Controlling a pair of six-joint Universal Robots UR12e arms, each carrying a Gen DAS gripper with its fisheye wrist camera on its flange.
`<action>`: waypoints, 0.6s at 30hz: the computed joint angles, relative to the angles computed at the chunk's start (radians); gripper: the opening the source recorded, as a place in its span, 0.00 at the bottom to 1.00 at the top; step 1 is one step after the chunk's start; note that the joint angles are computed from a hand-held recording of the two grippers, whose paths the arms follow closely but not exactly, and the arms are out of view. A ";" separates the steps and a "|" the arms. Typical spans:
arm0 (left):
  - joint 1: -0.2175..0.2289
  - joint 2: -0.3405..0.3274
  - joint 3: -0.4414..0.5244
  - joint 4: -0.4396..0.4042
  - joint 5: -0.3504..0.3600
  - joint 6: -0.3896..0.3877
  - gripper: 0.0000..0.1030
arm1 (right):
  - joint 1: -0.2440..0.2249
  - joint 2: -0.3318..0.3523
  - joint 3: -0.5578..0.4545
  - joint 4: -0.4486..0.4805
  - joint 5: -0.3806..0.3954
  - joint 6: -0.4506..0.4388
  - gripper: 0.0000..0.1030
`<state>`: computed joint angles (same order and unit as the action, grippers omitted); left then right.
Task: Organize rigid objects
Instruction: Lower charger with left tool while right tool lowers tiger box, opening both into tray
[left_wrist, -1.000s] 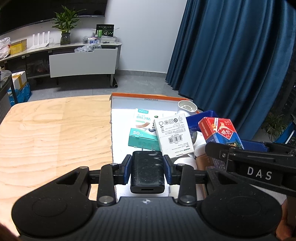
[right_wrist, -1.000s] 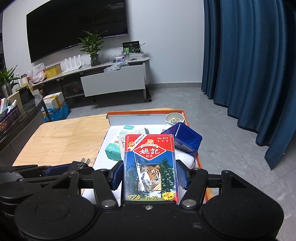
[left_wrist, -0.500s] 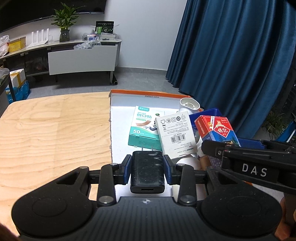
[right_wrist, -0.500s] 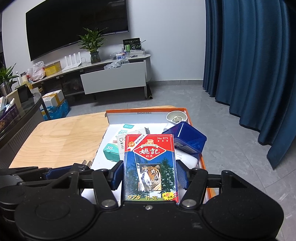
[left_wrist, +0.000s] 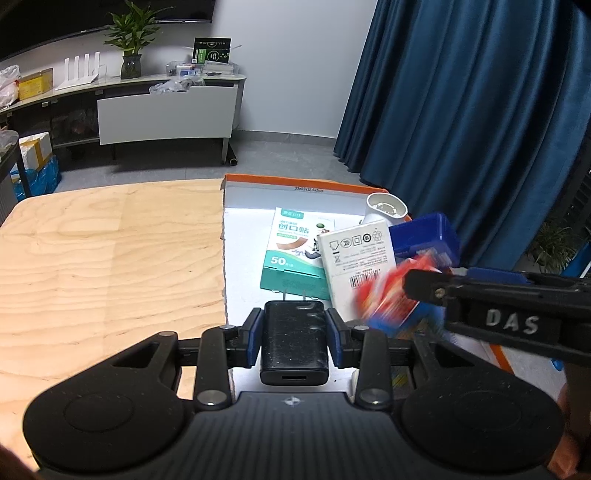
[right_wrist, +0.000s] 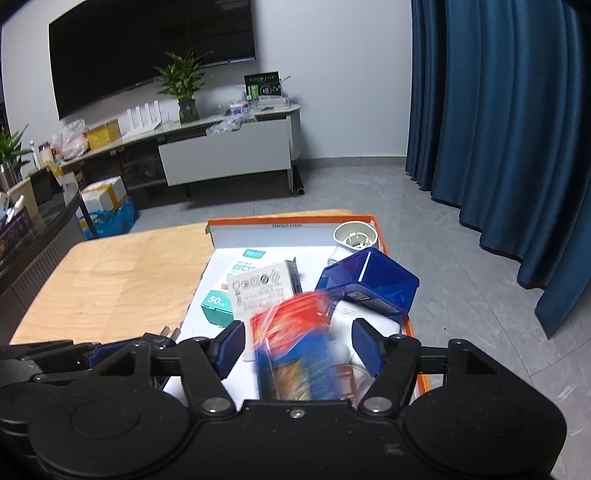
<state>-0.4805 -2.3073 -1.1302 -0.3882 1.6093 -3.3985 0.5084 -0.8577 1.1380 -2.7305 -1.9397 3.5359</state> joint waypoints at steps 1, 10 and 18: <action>-0.001 -0.001 0.002 -0.002 0.000 0.000 0.35 | -0.002 -0.003 0.007 -0.011 0.003 0.007 0.77; 0.001 -0.002 0.004 -0.001 -0.025 -0.010 0.35 | 0.002 -0.032 0.055 -0.071 -0.052 0.014 0.78; -0.006 -0.008 0.024 0.024 -0.041 0.012 0.35 | 0.002 -0.060 0.105 -0.121 -0.089 0.047 0.78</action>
<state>-0.4863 -2.3154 -1.1058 -0.3644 1.5681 -3.3865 0.5106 -0.9176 1.2428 -2.8518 -2.0285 3.5831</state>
